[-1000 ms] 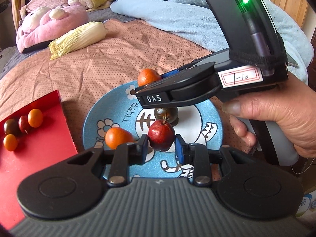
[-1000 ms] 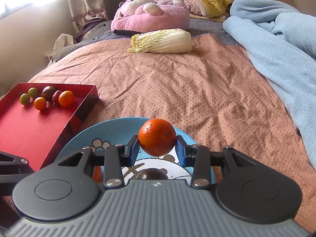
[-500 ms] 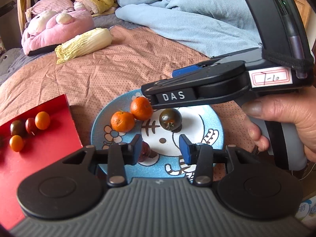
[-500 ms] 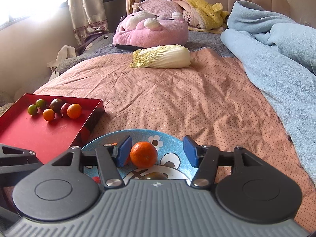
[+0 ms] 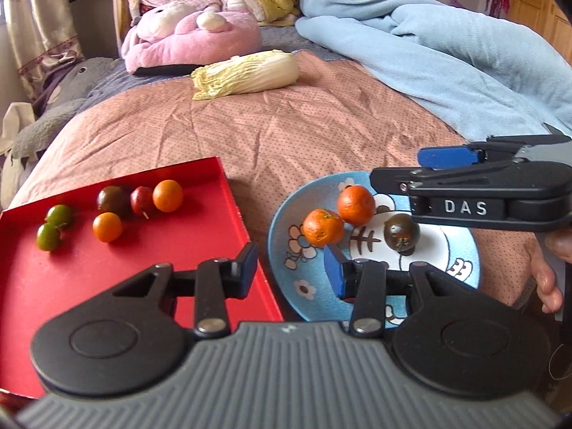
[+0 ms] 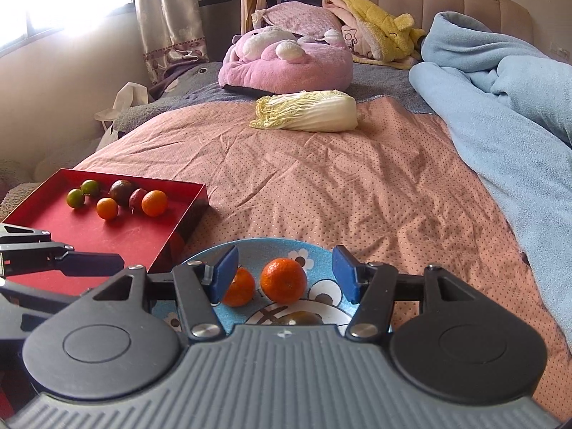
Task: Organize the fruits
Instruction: 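Move both open tools back over the red tray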
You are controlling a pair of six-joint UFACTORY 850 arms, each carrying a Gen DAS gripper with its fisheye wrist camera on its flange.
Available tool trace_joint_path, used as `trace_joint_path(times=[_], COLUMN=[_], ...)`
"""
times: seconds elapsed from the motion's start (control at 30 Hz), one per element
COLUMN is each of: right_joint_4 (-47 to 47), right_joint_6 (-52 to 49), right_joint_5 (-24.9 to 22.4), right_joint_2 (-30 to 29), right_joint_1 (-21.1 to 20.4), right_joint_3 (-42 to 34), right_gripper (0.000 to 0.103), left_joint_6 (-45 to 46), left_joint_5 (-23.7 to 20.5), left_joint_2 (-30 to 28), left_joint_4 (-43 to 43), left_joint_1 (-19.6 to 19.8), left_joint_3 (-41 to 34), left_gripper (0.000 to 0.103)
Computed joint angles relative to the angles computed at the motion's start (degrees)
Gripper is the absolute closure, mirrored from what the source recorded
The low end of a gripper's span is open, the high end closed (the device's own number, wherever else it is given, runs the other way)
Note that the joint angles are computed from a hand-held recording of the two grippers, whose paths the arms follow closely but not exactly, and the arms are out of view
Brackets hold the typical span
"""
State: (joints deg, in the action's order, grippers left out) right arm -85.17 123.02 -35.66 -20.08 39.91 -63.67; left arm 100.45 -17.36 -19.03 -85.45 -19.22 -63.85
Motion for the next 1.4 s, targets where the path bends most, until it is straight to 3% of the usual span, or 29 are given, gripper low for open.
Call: trace_joint_path(times=[0.17, 0.3, 0.63, 0.73, 0.9, 1.07, 1.17, 1.27, 1.4], right_joint_4=[0.9, 1.37, 2.35, 3.2, 4.13, 6.47, 8.92, 14.53, 24.26], right_joint_6=[-2.57, -4.9, -10.58, -12.6, -15.18, -19.27, -22.56, -28.65, -38.23], right_joint_5=[0.72, 1.85, 6.16, 7.71, 10.11, 12.53, 14.38, 16.08, 17.3], right_joint_2=[-1.05, -2.43, -6.79, -8.3, -11.54, -15.32, -18.0, -21.5, -26.74], right_joint_1=[0.53, 1.14, 2.25, 2.3, 2.31, 1.87, 1.59, 1.04, 0.32], right_joint_3=[-1.86, -3.99, -10.54, -12.67, -16.98, -22.22, -26.05, -30.9, -38.29], right_gripper=[0.039, 0.039, 0.039, 0.039, 0.039, 0.039, 0.039, 0.04, 0.043], left_joint_6=[-4.23, -14.49, -38.04, -47.07, -52.33, -51.67, -59.47, -67.92, -69.05], left_joint_5=[4.5, 7.56, 9.74, 9.41, 9.53, 9.32, 9.4, 8.68, 6.79], left_joint_2=[-0.36, -1.04, -2.13, -2.9, -3.63, -4.9, -6.52, -8.32, -9.94], left_joint_4=[0.33, 6.83, 25.44, 33.66, 39.66, 40.39, 48.13, 55.79, 55.08], left_joint_1=[0.53, 1.54, 4.28, 5.59, 7.36, 9.12, 10.03, 10.91, 11.8], left_joint_3=[-0.74, -1.96, -3.81, -5.18, -6.68, -8.98, -11.3, -13.63, -15.42], left_gripper=[0.059, 0.059, 0.059, 0.059, 0.059, 0.059, 0.059, 0.059, 0.059])
